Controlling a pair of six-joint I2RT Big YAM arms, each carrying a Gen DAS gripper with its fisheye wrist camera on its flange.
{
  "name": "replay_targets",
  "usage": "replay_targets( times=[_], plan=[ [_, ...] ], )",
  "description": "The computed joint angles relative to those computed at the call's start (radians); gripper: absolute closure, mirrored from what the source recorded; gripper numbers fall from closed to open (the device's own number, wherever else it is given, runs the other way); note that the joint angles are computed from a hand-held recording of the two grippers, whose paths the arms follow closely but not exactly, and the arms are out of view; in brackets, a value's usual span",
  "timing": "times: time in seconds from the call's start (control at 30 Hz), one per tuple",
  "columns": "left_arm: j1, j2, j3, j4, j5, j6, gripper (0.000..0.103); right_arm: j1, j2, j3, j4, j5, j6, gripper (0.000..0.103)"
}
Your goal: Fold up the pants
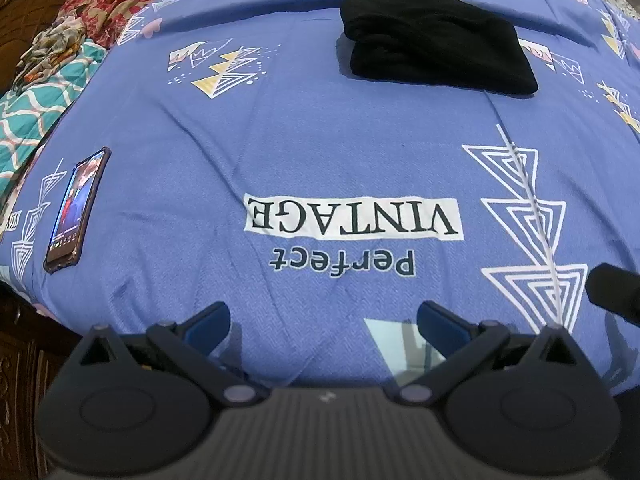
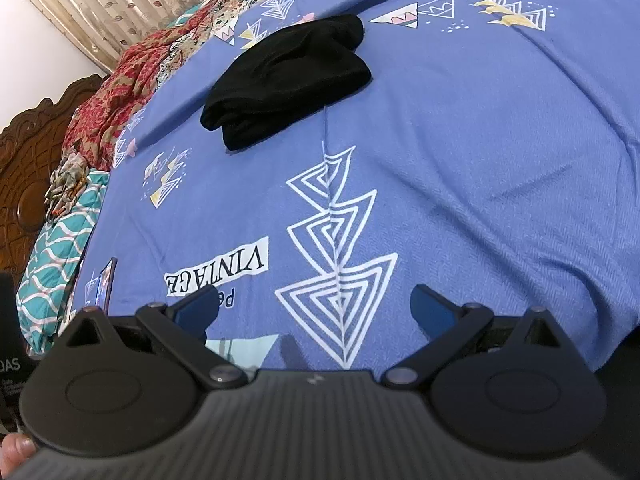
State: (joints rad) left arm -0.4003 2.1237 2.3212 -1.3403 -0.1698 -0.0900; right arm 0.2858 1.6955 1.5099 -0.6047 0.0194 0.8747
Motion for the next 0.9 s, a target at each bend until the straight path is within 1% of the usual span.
replay_targets(
  times=[0.9],
  plan=[
    [-0.004, 0.005, 0.008, -0.008, 0.007, 0.014, 0.0, -0.005, -0.005, -0.002, 0.007, 0.022, -0.013, 0.0]
  ],
)
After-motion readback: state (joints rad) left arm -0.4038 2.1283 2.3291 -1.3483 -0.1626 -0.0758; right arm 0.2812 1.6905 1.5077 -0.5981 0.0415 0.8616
